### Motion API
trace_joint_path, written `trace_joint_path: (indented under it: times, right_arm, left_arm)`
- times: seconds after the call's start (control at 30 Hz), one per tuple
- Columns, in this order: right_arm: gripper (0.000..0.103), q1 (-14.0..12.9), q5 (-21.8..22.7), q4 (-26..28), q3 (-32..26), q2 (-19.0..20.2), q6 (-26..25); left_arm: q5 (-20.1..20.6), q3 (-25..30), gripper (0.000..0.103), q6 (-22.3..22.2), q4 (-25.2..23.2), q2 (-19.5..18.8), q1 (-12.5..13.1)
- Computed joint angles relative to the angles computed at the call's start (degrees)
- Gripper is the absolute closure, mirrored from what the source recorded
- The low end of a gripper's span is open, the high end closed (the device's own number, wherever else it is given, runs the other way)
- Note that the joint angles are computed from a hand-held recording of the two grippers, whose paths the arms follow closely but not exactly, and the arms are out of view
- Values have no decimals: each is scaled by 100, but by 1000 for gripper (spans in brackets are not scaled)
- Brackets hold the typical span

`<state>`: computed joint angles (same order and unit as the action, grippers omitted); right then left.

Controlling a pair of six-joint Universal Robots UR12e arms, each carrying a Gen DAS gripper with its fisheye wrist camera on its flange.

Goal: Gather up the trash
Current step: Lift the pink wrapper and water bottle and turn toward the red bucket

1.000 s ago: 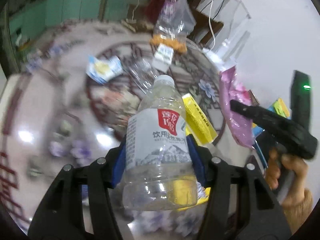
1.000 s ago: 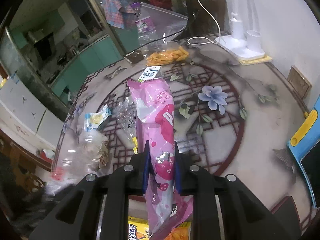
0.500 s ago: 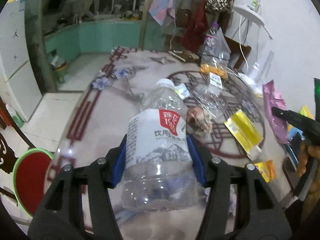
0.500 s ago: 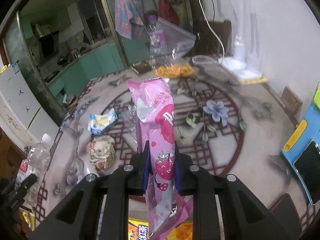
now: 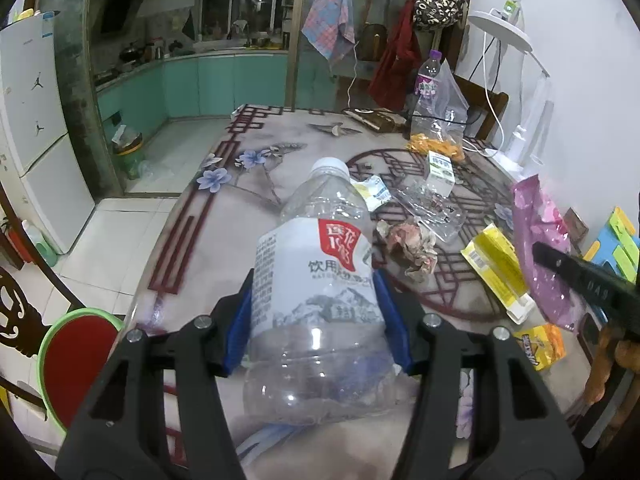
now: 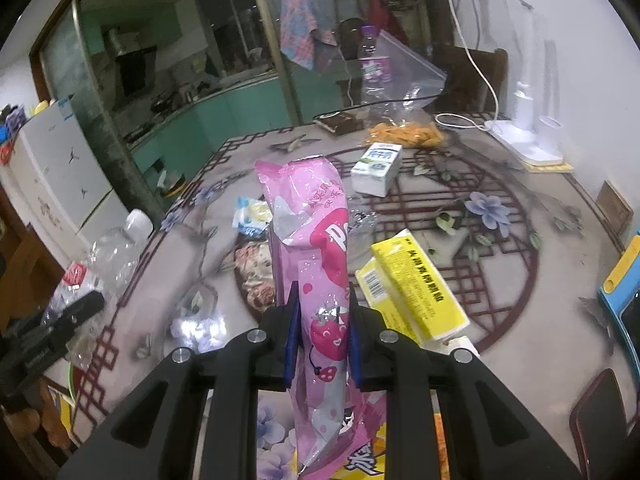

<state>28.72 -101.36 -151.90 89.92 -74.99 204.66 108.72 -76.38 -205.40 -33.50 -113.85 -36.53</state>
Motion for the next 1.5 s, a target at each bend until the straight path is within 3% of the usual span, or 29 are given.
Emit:
trace_joint_path:
  times: [0.63, 1.07, 1.5]
  right_arm:
    - [83, 46, -57, -216, 55, -10, -149]
    - [83, 18, 152, -234, 57, -7, -179]
    - [83, 52, 108, -549, 64, -58, -300]
  left_arm:
    - [73, -125, 48, -187, -91, 86, 64]
    - [146, -112, 48, -296, -209, 69, 88]
    - [576, -463, 48, -363, -44, 328, 161]
